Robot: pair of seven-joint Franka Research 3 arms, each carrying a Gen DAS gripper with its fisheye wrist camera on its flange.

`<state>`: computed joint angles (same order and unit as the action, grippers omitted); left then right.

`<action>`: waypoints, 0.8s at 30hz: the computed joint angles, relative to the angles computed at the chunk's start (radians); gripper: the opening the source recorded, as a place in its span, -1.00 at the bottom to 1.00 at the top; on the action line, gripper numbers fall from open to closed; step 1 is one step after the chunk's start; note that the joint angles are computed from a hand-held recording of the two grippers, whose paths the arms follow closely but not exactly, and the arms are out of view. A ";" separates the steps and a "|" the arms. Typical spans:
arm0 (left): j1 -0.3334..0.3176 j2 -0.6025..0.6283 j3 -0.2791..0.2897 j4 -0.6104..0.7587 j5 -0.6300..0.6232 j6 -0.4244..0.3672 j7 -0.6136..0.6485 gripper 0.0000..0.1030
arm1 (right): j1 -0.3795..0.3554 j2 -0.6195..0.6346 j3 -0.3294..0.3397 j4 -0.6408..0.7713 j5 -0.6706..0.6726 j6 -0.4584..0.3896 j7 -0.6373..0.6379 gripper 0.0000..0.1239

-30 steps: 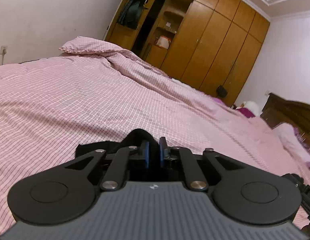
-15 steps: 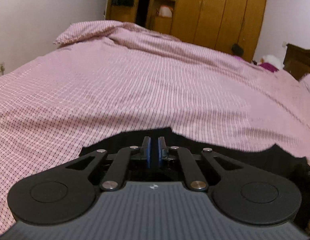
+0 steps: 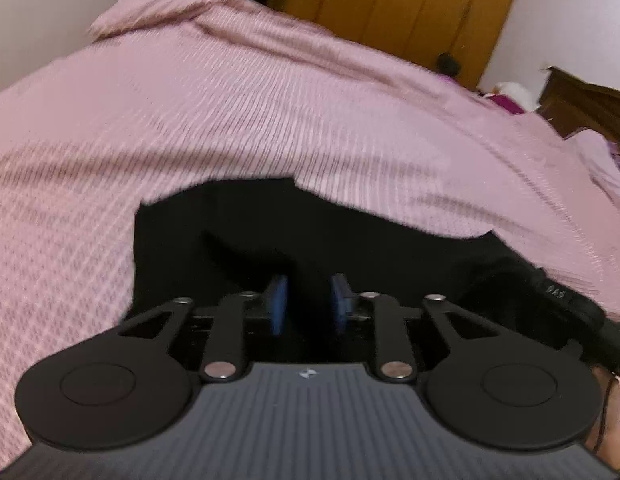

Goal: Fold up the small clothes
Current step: 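Lift the hem with both tools and fold it toward the collar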

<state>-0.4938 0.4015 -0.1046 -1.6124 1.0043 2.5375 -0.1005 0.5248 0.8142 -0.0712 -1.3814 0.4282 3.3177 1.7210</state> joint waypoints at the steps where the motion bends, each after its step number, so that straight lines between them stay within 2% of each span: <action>1: -0.004 0.008 0.000 0.005 -0.005 -0.007 -0.016 -0.22 | -0.005 -0.001 0.008 -0.004 -0.002 0.006 -0.001 -0.71; 2: -0.006 0.012 0.003 0.006 -0.002 -0.004 -0.032 -0.16 | -0.008 0.000 0.012 -0.003 -0.002 0.009 -0.002 -0.71; 4: -0.010 0.026 0.006 0.015 0.002 0.001 -0.050 0.07 | -0.010 0.002 0.015 -0.003 -0.003 0.013 -0.005 -0.71; 8: -0.014 0.079 0.021 0.068 0.006 0.015 -0.044 0.07 | -0.020 0.002 0.031 -0.005 -0.003 0.025 -0.015 -0.69; 9: -0.016 0.089 0.030 0.078 0.015 0.029 -0.052 -0.31 | -0.033 0.001 0.049 -0.007 -0.008 0.033 -0.020 -0.68; 10: -0.022 0.094 0.041 0.084 0.027 0.037 -0.069 -0.86 | -0.049 -0.002 0.073 -0.014 -0.014 0.046 -0.026 -0.69; 12: -0.041 0.077 0.082 0.068 0.108 0.085 -0.175 -0.86 | -0.081 -0.016 0.123 -0.043 -0.026 0.118 -0.040 -0.72; 13: -0.067 0.064 0.112 0.062 0.192 0.077 -0.244 -0.86 | -0.087 -0.022 0.136 -0.057 -0.031 0.161 -0.049 -0.73; 14: -0.091 0.054 0.129 0.067 0.274 0.030 -0.282 -0.86 | -0.085 -0.026 0.138 -0.062 -0.032 0.193 -0.062 -0.74; 16: -0.083 0.056 0.124 0.092 0.322 -0.011 -0.287 -0.86 | -0.069 -0.018 0.122 -0.037 -0.021 0.218 -0.098 -0.74; 17: -0.064 0.067 0.113 0.110 0.317 -0.012 -0.276 -0.86 | -0.054 -0.008 0.105 -0.013 -0.005 0.208 -0.119 -0.74; 20: -0.012 0.136 0.083 0.202 0.237 -0.042 -0.184 -0.86 | 0.064 0.062 -0.056 0.113 0.118 0.124 -0.196 -0.74; 21: 0.003 0.162 0.077 0.230 0.198 -0.040 -0.147 -0.86 | 0.111 0.097 -0.135 0.163 0.164 0.068 -0.198 -0.74; 23: 0.024 0.213 0.069 0.283 0.107 -0.053 -0.058 -0.86 | 0.159 0.150 -0.248 0.240 0.178 -0.064 -0.140 -0.72; 24: 0.028 0.241 0.069 0.311 0.065 -0.068 -0.019 -0.84 | 0.179 0.180 -0.313 0.286 0.173 -0.164 -0.081 -0.71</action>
<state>-0.4660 0.6425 -0.0356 -1.3011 1.0696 2.4692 -0.1196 0.7038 0.9946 -0.3843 -1.0953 0.6012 3.1534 1.6404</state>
